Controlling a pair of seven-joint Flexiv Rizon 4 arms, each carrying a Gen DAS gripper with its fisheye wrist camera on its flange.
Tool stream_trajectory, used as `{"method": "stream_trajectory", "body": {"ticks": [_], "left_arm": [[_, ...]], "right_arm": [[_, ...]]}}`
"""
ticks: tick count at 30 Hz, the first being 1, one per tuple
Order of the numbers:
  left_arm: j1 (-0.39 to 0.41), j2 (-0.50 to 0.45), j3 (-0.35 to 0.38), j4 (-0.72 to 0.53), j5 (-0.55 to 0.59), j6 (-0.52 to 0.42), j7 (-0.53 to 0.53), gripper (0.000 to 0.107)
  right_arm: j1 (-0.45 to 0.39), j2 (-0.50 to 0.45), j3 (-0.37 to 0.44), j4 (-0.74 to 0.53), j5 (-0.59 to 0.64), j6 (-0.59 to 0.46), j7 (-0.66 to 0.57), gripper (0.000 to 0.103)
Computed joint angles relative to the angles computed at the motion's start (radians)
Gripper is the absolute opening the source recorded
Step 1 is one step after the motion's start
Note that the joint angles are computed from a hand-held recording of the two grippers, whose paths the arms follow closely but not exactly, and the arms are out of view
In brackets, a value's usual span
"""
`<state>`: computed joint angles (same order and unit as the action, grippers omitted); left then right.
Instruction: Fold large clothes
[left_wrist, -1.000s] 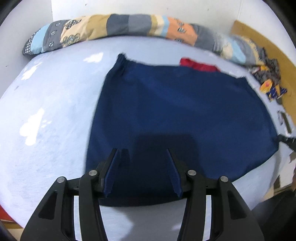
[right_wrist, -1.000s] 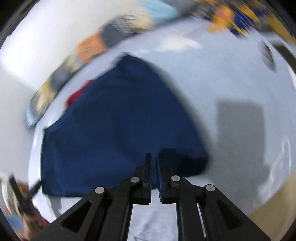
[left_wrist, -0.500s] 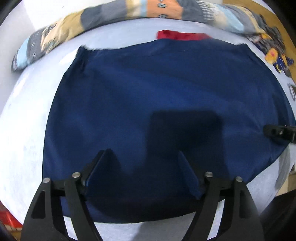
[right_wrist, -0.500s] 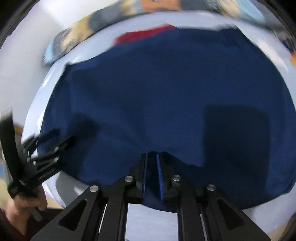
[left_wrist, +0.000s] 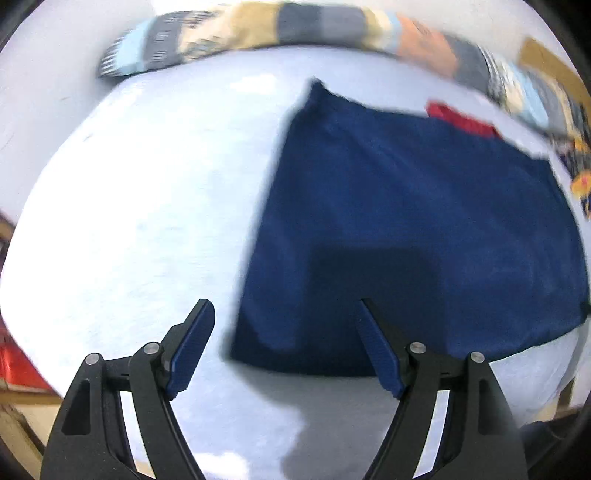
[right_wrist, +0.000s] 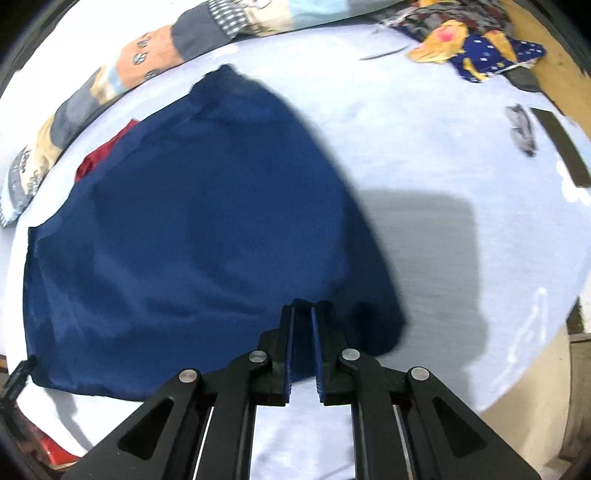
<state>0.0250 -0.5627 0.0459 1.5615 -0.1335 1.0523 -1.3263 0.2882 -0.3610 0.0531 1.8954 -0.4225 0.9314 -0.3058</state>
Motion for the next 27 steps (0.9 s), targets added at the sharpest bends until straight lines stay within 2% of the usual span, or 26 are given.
{"method": "stream_trajectory", "body": {"ticks": [2, 5, 7, 10, 11, 12, 14, 18, 20, 22, 23, 26, 27], "left_arm": [[0.041, 0.044, -0.029, 0.057, -0.058, 0.037, 0.021, 0.078], [0.112, 0.099, -0.107, 0.163, -0.189, 0.146, 0.114, 0.078], [0.171, 0.118, -0.192, 0.241, -0.313, 0.253, 0.217, 0.078], [0.250, 0.110, -0.339, 0.310, -0.505, 0.358, 0.365, 0.078], [0.270, 0.104, -0.387, 0.311, -0.582, 0.357, 0.419, 0.078], [0.283, 0.100, -0.403, 0.297, -0.598, 0.328, 0.433, 0.078], [0.297, 0.097, -0.462, 0.290, -0.682, 0.327, 0.519, 0.078], [0.247, 0.095, -0.459, 0.276, -0.738, 0.292, 0.590, 0.078], [0.218, 0.095, -0.462, 0.280, -0.762, 0.308, 0.650, 0.078], [0.185, 0.096, -0.455, 0.282, -0.772, 0.333, 0.711, 0.078], [0.165, 0.090, -0.450, 0.277, -0.770, 0.349, 0.745, 0.078], [0.114, 0.085, -0.425, 0.273, -0.763, 0.369, 0.785, 0.078], [0.101, 0.083, -0.418, 0.271, -0.757, 0.366, 0.786, 0.078]], "right_arm": [[0.002, 0.041, -0.012, 0.046, -0.018, -0.022, 0.050, 0.014], [-0.045, 0.090, 0.009, 0.137, 0.056, 0.150, 0.097, 0.014], [-0.056, 0.120, 0.013, 0.180, 0.086, 0.209, 0.136, 0.022], [-0.056, 0.152, -0.007, 0.241, 0.058, 0.324, 0.219, 0.024], [-0.054, 0.158, -0.015, 0.257, 0.043, 0.357, 0.250, 0.028], [-0.053, 0.165, -0.022, 0.276, 0.033, 0.396, 0.288, 0.029], [-0.057, 0.172, -0.030, 0.313, 0.031, 0.478, 0.339, 0.030], [-0.051, 0.168, -0.057, 0.363, 0.037, 0.591, 0.416, 0.032], [-0.032, 0.169, -0.084, 0.385, 0.021, 0.610, 0.439, 0.035], [-0.040, 0.159, -0.086, 0.387, 0.020, 0.631, 0.411, 0.039], [-0.057, 0.148, -0.062, 0.388, 0.044, 0.659, 0.375, 0.042], [-0.184, 0.080, 0.108, 0.329, 0.173, 0.718, 0.215, 0.043], [-0.194, 0.088, 0.126, 0.337, 0.187, 0.719, 0.192, 0.044]]}}
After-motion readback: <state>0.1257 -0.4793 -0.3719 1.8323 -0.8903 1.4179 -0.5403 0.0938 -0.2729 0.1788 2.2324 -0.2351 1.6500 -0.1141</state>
